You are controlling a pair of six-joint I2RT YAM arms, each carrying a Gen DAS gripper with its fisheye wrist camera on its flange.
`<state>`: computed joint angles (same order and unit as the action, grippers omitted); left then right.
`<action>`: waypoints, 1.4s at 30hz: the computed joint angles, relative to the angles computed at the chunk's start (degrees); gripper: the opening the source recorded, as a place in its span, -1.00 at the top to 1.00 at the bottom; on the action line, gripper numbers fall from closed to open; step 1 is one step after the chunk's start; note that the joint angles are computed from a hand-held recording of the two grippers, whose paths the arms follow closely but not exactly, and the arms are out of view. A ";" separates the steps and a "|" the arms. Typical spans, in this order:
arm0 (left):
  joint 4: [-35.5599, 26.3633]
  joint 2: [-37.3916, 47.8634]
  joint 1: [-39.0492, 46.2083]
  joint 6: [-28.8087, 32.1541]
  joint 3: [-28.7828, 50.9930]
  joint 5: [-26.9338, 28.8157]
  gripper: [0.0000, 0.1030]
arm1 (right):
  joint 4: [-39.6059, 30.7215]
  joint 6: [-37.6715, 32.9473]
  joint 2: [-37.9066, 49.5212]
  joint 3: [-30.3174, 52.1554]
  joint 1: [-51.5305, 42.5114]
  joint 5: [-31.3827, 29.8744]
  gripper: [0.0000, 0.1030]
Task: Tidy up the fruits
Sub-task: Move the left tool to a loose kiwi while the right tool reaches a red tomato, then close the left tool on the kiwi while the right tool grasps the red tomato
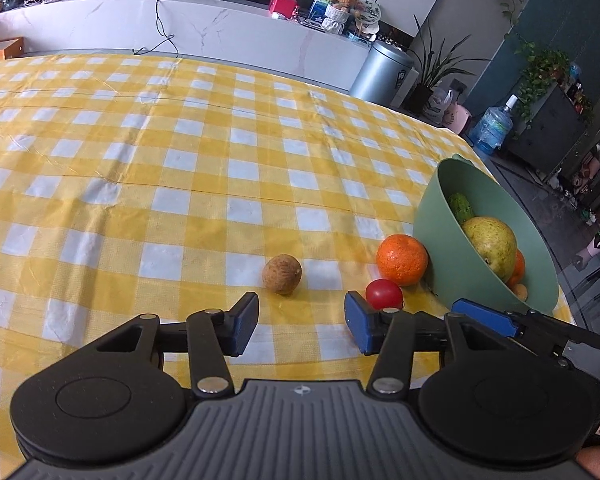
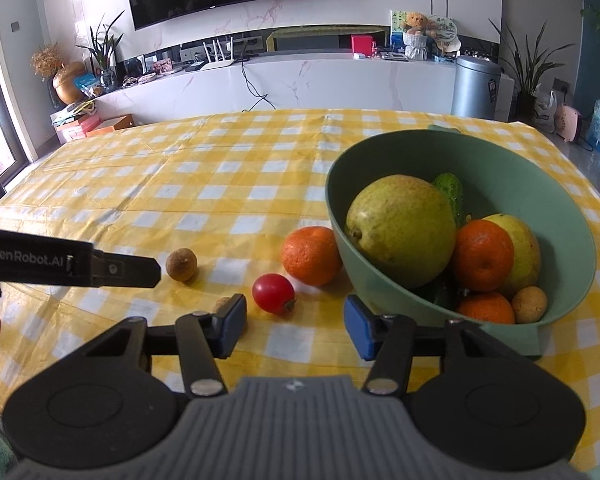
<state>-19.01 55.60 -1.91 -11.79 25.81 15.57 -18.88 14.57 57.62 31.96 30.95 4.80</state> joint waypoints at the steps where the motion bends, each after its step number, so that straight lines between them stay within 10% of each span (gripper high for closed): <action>1: 0.92 0.47 -0.24 -0.45 -0.15 -0.35 -0.12 | 0.36 -0.04 0.59 0.07 -0.19 -0.52 0.02; 42: 13.46 10.47 -6.58 -1.71 -1.58 -10.53 0.43 | 11.67 8.26 12.07 -0.19 -5.81 -10.83 0.50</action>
<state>-5.55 66.07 -8.49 -13.50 24.23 5.04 -7.21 22.83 69.70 31.76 25.14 -6.03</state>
